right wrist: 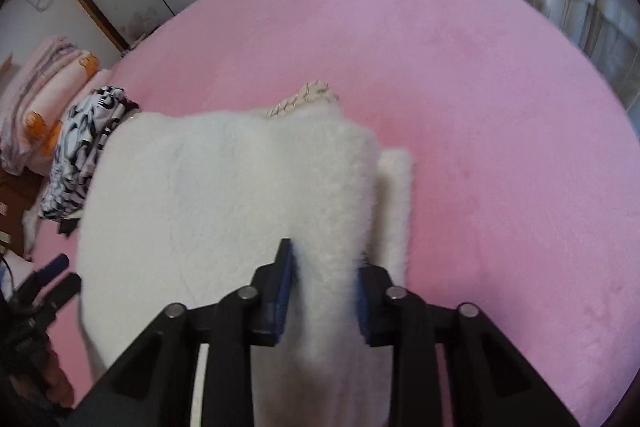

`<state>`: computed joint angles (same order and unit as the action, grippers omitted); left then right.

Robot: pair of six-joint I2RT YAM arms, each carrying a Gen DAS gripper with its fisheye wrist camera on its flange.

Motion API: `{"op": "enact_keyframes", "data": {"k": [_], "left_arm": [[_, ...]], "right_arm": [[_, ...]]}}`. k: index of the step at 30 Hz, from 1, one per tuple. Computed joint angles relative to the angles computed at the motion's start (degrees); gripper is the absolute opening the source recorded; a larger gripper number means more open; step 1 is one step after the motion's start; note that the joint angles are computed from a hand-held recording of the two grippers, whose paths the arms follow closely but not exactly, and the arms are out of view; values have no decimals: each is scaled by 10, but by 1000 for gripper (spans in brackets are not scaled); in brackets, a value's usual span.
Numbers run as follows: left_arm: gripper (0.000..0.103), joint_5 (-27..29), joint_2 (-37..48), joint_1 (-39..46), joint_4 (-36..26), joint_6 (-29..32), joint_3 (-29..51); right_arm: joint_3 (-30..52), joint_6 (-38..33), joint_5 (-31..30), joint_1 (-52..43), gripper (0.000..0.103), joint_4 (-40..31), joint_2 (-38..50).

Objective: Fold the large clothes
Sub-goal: 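Grasp the other end with the right gripper and fold it over the bundle, then release the end and press the bundle flat with the right gripper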

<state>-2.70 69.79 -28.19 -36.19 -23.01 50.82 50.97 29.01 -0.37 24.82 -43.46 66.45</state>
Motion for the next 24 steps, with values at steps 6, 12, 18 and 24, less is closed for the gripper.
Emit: {"op": "enact_keyframes", "data": {"k": [6, 12, 18, 24], "left_arm": [[82, 13, 54, -14, 62, -5, -11], [82, -35, 28, -42, 9, -35, 7], [82, -97, -50, -143, -59, -89, -9], [81, -120, -61, -216, -70, -156, -60]], "right_arm": [[-42, -23, -3, -46, 21, 50, 0], [13, 22, 127, 40, 44, -60, -51], [63, 122, 243, 268, 44, -139, -95], [24, 188, 281, 370, 40, -151, -67]]}}
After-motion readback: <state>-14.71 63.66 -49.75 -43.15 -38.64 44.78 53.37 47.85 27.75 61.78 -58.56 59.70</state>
